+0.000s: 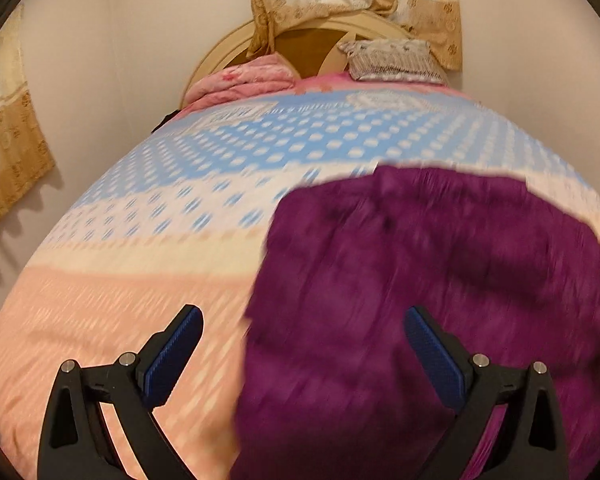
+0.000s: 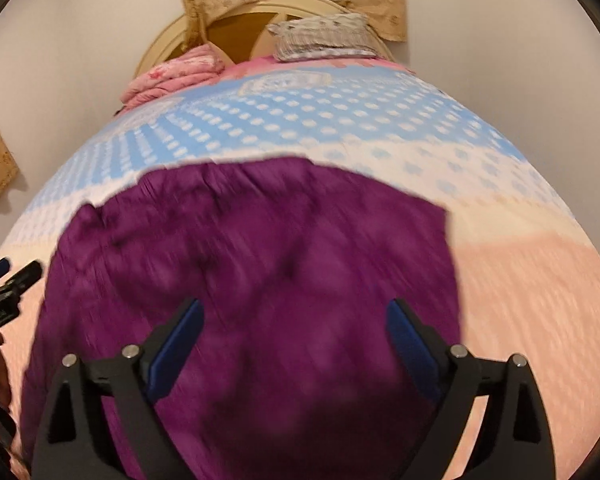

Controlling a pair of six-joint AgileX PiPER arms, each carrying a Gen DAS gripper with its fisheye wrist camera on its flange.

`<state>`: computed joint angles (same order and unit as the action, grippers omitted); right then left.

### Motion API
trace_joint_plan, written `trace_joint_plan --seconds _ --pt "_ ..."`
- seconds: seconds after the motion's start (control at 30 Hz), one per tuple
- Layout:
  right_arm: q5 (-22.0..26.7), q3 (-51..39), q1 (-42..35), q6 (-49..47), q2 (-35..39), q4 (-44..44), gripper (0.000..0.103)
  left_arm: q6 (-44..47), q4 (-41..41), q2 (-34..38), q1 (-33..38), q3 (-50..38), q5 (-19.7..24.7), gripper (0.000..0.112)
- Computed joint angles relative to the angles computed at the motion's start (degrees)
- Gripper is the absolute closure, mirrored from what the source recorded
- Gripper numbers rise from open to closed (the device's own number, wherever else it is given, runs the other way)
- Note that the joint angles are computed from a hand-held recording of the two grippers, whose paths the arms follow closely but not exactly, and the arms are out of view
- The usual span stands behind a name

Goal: Fold large clothes

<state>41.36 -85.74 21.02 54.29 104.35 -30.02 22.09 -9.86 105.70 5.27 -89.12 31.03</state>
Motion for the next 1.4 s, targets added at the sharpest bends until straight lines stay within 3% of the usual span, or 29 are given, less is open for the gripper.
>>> trace_joint_plan --seconds 0.2,0.27,0.5,0.73,1.0,1.23,1.33,1.4 --pt "-0.74 18.06 2.96 10.02 -11.56 -3.72 0.008 18.62 -15.08 -11.34 9.13 19.29 -1.8 0.011" --pt "-0.16 23.47 5.23 14.38 -15.03 -5.93 0.008 21.5 -16.67 -13.81 10.92 23.44 -2.23 0.011" --pt "4.04 34.54 15.84 29.34 -21.85 -13.28 0.007 37.34 -27.3 -21.8 18.19 36.13 -1.79 0.011" --pt "6.54 39.29 23.82 38.01 -25.58 -14.0 0.006 53.68 -37.56 -27.69 25.7 45.91 0.51 0.011" --pt "7.98 44.15 31.93 43.7 -30.65 -11.51 0.007 59.38 -39.76 -33.16 31.74 50.69 6.12 0.011" --pt "8.19 45.04 35.17 46.17 -31.04 -9.22 0.019 57.34 -36.4 -32.83 34.32 49.83 12.15 0.013" --pt "7.4 45.48 35.55 46.54 -31.23 -8.72 0.025 59.28 -37.1 -32.43 35.9 49.57 15.07 0.025" --pt "7.03 45.43 34.72 44.98 -31.66 -7.17 0.036 59.25 -37.02 -31.82 36.41 48.93 17.94 0.042"
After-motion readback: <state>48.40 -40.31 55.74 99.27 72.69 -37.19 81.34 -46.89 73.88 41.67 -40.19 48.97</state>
